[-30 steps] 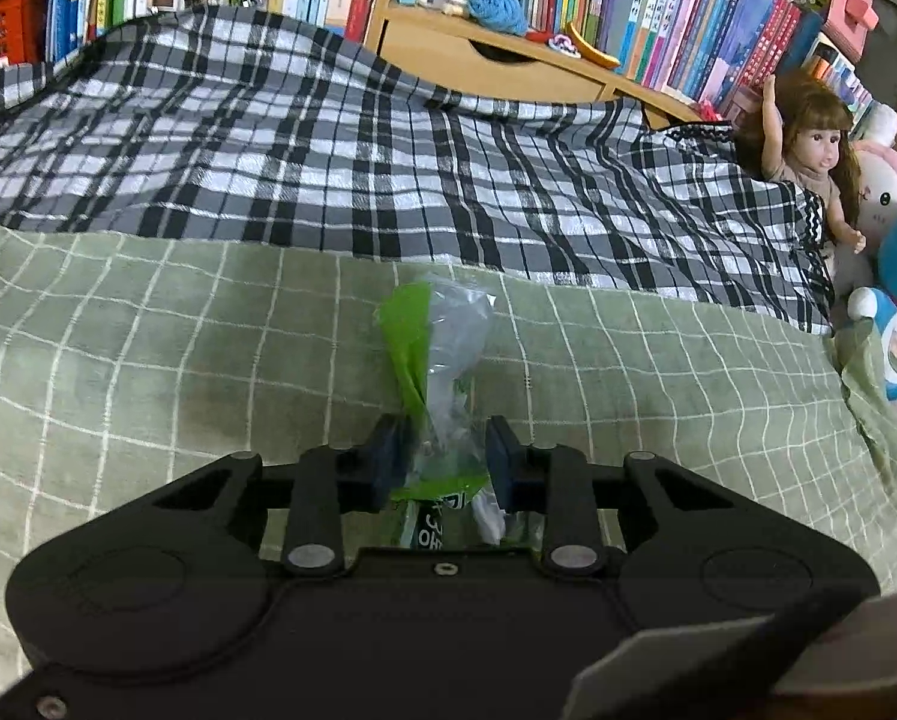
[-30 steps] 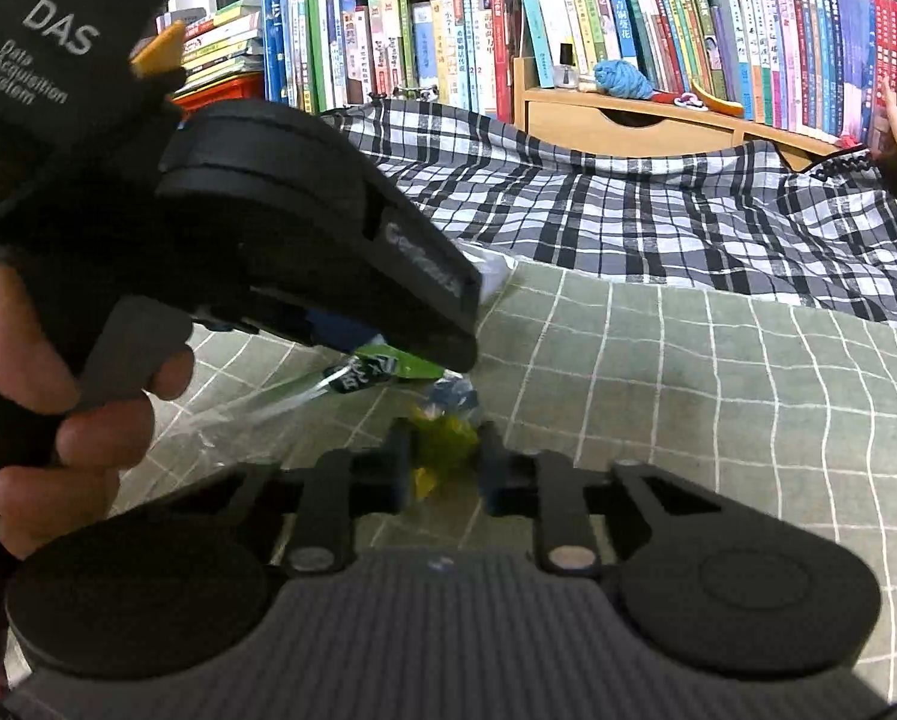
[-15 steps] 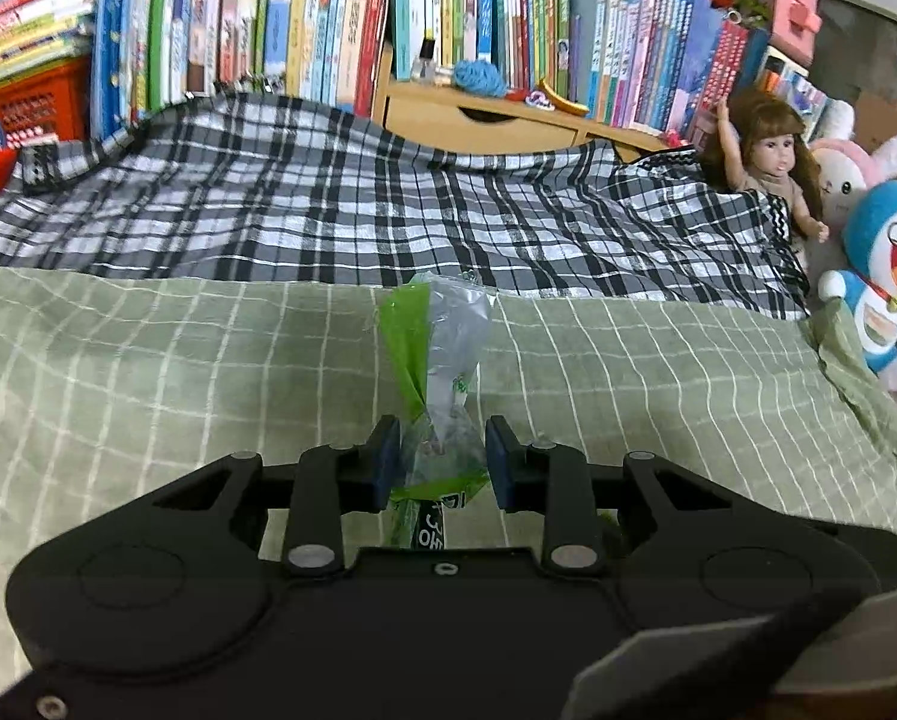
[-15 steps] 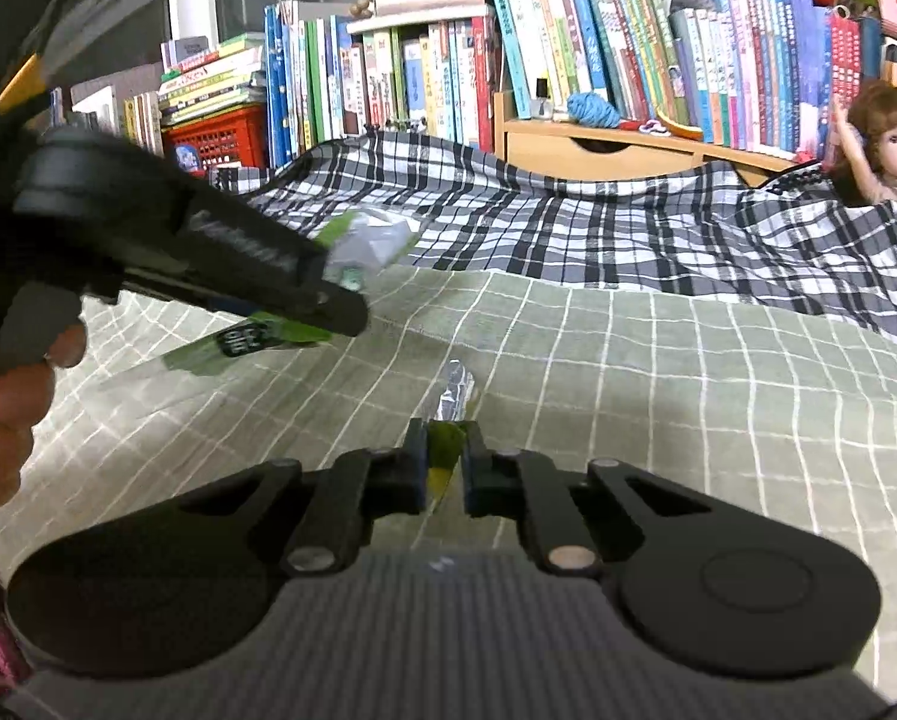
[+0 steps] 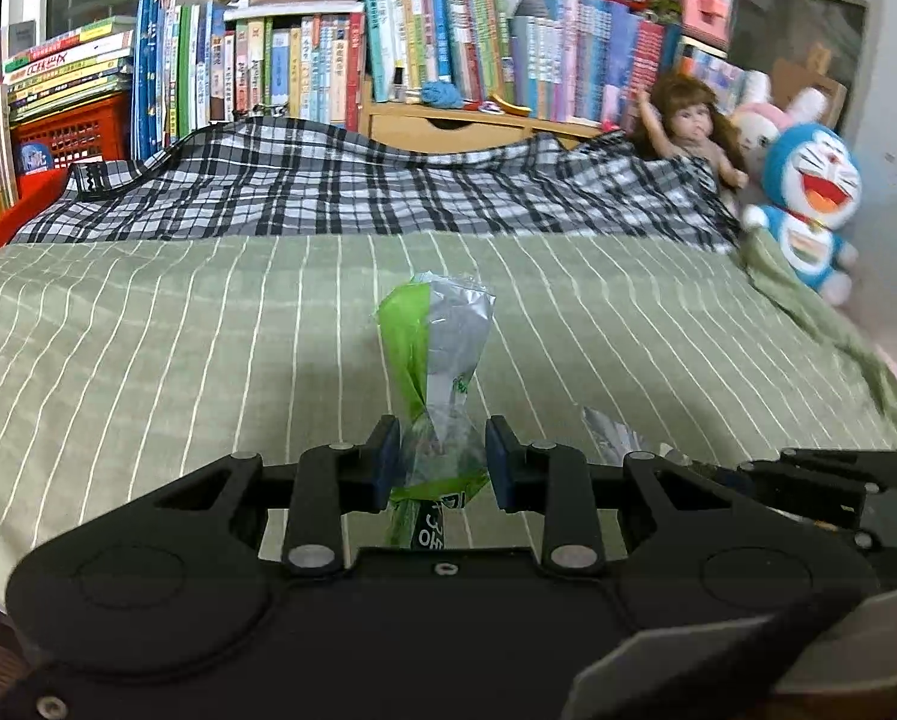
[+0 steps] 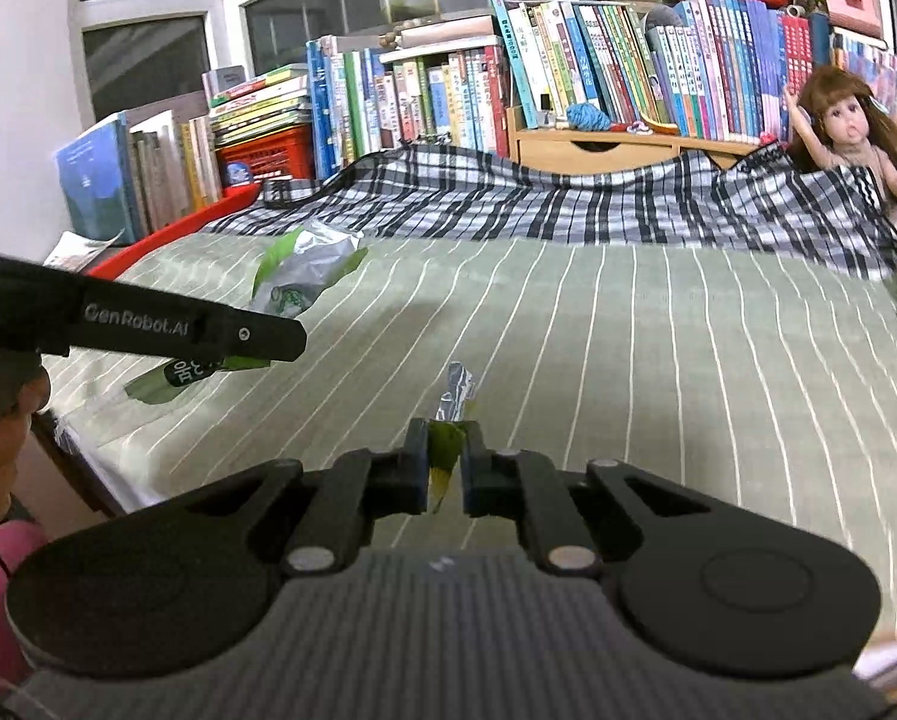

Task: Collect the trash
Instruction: 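Lower the green packet into the black bin and open both tools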

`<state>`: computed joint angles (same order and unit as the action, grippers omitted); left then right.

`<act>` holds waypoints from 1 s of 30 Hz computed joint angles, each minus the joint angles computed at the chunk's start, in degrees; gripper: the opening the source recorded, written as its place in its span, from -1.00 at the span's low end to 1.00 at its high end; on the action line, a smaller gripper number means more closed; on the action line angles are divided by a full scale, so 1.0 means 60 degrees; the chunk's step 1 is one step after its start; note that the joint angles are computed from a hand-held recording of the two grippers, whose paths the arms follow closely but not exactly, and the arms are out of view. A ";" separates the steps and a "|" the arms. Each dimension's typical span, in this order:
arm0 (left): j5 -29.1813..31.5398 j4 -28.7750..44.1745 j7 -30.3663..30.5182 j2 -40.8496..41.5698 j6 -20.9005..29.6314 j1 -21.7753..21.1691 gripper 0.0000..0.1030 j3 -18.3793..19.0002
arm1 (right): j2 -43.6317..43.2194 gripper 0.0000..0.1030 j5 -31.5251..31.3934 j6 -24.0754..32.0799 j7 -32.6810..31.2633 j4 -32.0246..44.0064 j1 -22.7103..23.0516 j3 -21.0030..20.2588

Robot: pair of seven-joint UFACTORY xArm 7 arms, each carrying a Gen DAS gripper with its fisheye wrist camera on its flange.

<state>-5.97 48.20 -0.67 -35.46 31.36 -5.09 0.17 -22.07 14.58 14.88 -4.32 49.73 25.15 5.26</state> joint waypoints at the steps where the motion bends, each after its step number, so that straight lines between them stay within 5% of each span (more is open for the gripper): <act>1: -0.0057 -0.0297 -0.0003 -0.0394 0.0111 -0.0047 -0.43 0.0022 | -0.0290 -0.74 0.0114 0.0009 0.0042 -0.0283 0.0080 -0.0009; 8: -0.0078 -0.2513 -0.0317 -0.3311 0.0961 -0.0123 -0.43 -0.0179 | -0.1956 -0.74 0.0716 0.0587 0.0464 -0.1854 0.0731 -0.0185; 14: -0.0086 -0.3740 -0.0460 -0.5085 0.2681 -0.0434 -0.43 -0.0223 | -0.2709 -0.74 0.0593 0.1858 0.0634 -0.2568 0.0884 -0.0064; 23: 0.0210 -0.4930 -0.1126 -0.5633 0.4213 -0.0346 -0.43 -0.0762 | -0.2286 -0.74 0.0937 0.3220 0.1052 -0.2979 0.0856 -0.0002; 30: -0.0205 -0.5377 -0.1383 -0.5051 0.4775 -0.0443 -0.43 -0.0258 | -0.1593 -0.72 0.1240 0.3683 0.1138 -0.2910 0.0734 0.0112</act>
